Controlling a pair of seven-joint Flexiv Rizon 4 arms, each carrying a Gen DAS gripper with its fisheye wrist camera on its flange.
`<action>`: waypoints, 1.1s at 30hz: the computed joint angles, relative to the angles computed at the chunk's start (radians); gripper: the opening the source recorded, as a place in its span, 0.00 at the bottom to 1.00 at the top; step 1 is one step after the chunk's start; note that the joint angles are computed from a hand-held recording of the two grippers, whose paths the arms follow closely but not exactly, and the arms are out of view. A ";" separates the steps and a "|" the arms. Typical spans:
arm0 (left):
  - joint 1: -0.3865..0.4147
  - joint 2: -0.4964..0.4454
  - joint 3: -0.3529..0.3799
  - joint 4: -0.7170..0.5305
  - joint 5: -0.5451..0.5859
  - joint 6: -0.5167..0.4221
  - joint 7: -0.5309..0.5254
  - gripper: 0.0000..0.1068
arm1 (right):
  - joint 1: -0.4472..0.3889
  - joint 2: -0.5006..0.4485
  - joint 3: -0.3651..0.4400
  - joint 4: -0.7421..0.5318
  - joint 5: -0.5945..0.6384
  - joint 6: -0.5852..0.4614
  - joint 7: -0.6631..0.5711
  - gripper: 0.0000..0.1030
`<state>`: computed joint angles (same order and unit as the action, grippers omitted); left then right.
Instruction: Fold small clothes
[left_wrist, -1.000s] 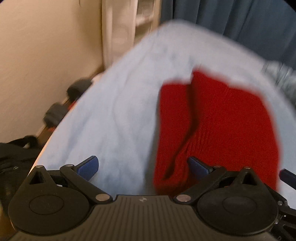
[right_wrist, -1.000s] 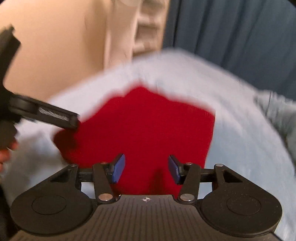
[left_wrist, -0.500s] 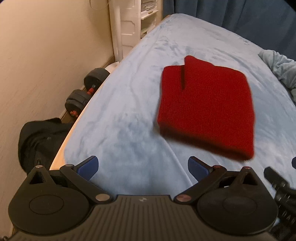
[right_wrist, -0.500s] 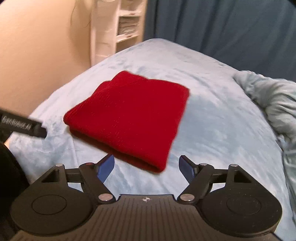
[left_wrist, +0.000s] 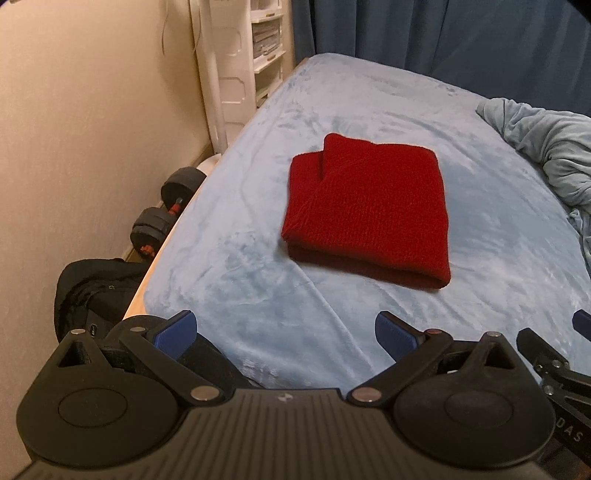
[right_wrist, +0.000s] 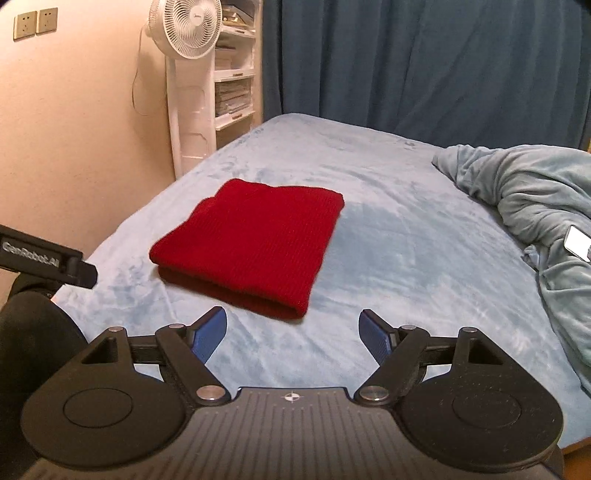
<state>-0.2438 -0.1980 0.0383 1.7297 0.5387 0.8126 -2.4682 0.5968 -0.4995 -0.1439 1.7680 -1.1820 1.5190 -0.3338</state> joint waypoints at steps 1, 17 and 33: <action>-0.003 0.000 -0.001 -0.004 0.004 -0.006 0.000 0.96 | -0.002 0.002 -0.001 0.002 0.000 0.006 0.006 0.78; 0.005 -0.013 -0.001 -0.012 -0.015 -0.018 0.028 0.96 | 0.000 -0.015 0.021 -0.015 0.111 -0.011 -0.070 0.78; 0.045 -0.065 0.027 0.029 -0.104 0.153 0.018 0.96 | -0.062 -0.126 0.160 -0.157 0.477 -0.080 -0.349 0.80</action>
